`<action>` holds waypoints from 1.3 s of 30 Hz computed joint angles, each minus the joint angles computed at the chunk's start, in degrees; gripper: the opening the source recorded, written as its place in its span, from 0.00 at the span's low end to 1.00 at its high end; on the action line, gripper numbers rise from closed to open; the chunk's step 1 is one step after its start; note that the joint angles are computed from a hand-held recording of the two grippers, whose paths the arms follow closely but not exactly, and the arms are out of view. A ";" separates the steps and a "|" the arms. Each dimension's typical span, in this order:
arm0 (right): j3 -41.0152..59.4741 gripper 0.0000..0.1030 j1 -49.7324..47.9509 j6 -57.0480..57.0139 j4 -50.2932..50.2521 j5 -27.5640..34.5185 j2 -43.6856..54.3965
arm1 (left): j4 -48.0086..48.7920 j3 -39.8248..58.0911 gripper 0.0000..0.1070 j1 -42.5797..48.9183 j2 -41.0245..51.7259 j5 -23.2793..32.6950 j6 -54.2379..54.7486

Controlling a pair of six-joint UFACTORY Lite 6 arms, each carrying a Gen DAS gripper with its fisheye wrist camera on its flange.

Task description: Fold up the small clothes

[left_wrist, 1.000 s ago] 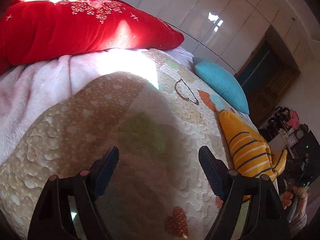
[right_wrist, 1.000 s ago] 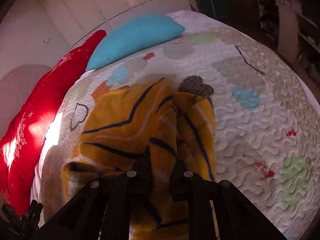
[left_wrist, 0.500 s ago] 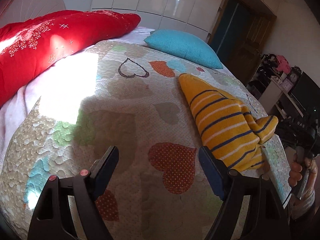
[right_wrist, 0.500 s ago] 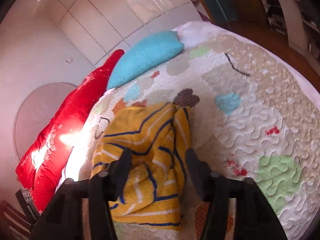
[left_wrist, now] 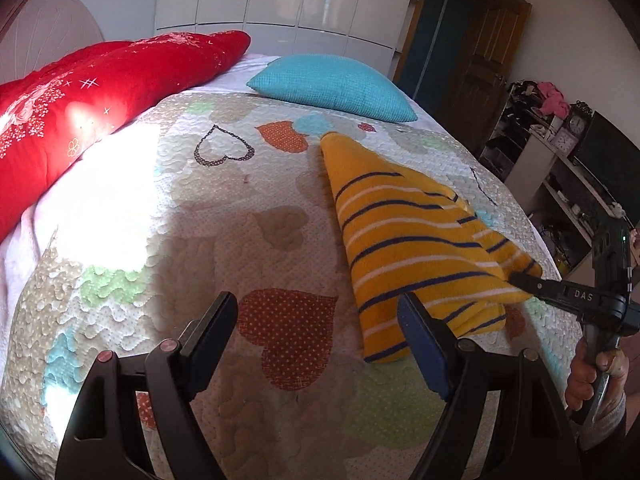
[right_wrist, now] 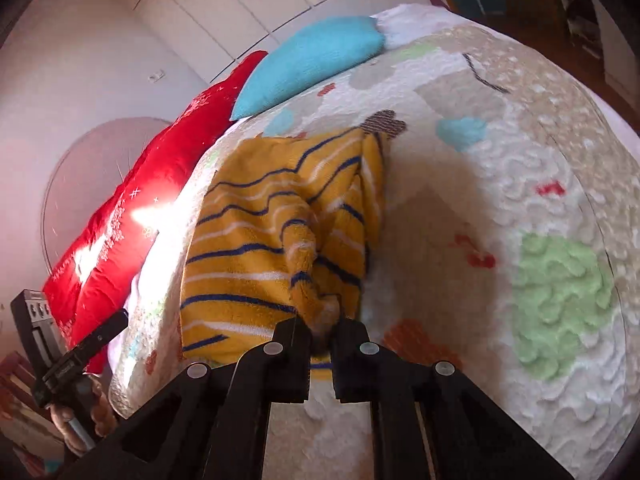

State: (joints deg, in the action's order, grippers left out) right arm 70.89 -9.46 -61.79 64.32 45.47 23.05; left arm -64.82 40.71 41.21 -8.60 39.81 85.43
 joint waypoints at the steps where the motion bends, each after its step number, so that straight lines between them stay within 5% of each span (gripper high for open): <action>1: -0.78 0.08 -0.73 0.29 -0.97 -0.08 0.12 | 0.35 1.32 0.76 -1.59 1.77 -0.19 -1.62; 8: -3.24 0.08 3.32 0.22 -4.20 -6.17 0.24 | -3.92 8.77 0.76 -18.19 12.88 -7.06 -5.83; 13: -4.79 0.11 4.00 -1.82 -5.28 -8.40 -0.72 | 4.29 14.35 0.76 -25.82 25.71 -13.34 -14.98; 18: -0.75 0.19 -0.31 -3.29 0.43 -2.73 -3.56 | -4.66 10.00 0.76 -26.31 23.48 -16.00 -4.96; 26: 23.37 0.19 15.58 32.69 -29.34 -23.55 7.86 | -17.42 3.39 0.76 -30.24 18.03 -23.32 6.62; 30: 37.86 0.19 16.26 30.47 -21.60 -13.19 18.09 | -24.53 1.90 0.76 -30.38 17.48 -24.01 13.89; 34: 56.52 0.10 16.47 36.86 -29.42 -3.67 36.23 | -20.10 0.78 0.76 -29.53 15.10 -23.52 9.35; 36: 54.25 0.00 13.13 36.91 -26.39 -4.77 36.45 | -15.89 -1.35 0.76 -27.20 10.87 -20.65 6.63; 39: 40.38 0.00 11.55 40.84 -32.63 -13.92 27.68 | -12.53 -5.25 0.76 -23.59 3.42 -18.72 6.30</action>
State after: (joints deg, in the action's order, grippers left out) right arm 111.27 2.09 -20.94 31.70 31.55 50.73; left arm -77.35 35.45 17.62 -5.18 21.09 91.73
